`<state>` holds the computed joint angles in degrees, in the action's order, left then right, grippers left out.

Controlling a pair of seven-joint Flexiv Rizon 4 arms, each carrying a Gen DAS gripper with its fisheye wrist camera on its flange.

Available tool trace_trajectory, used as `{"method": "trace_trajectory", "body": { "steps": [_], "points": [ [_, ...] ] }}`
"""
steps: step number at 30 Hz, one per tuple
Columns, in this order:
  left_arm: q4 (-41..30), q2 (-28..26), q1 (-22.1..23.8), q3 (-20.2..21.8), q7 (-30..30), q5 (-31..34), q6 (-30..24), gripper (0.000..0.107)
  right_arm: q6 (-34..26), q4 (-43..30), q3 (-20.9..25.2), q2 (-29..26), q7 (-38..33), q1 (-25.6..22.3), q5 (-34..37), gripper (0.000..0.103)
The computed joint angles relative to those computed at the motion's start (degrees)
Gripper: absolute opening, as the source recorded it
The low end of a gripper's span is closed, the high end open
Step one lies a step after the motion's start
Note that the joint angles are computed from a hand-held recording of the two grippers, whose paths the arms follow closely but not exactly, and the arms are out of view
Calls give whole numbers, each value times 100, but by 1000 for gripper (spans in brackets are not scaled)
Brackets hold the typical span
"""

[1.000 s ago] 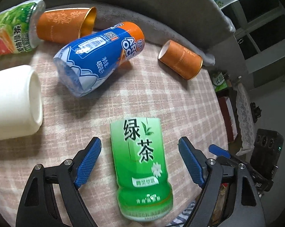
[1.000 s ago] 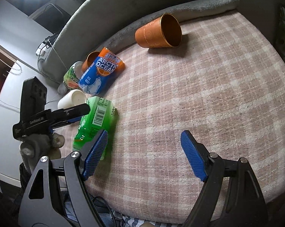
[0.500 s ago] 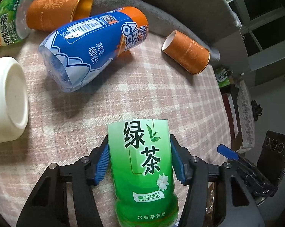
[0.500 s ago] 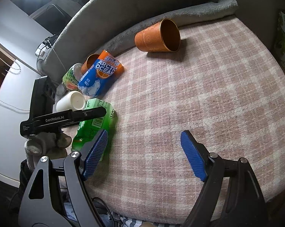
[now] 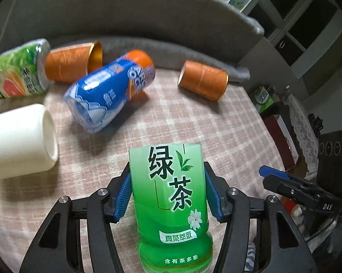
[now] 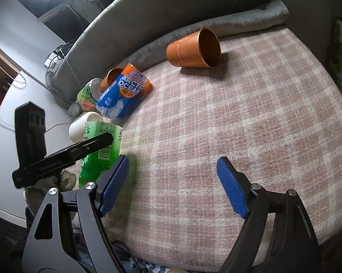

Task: Flip cup upright
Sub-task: 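Lift and rotate the green bottle upright with the left gripper, lower onto table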

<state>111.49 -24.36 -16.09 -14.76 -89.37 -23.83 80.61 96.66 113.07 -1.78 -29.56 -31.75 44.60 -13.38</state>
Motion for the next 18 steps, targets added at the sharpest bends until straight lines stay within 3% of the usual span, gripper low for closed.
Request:
{"method": "trace_trajectory", "body": {
  "steps": [7, 18],
  "points": [
    [103, 46, -306, 337, -423, 375, 559, 57, 45, 23, -343, 25, 20, 304, -12, 82],
    [-367, -264, -1578, 2022, -1543, 1736, 1253, 57, 16, -49, -466, -30, 5, 396, -22, 82]
  ]
}}
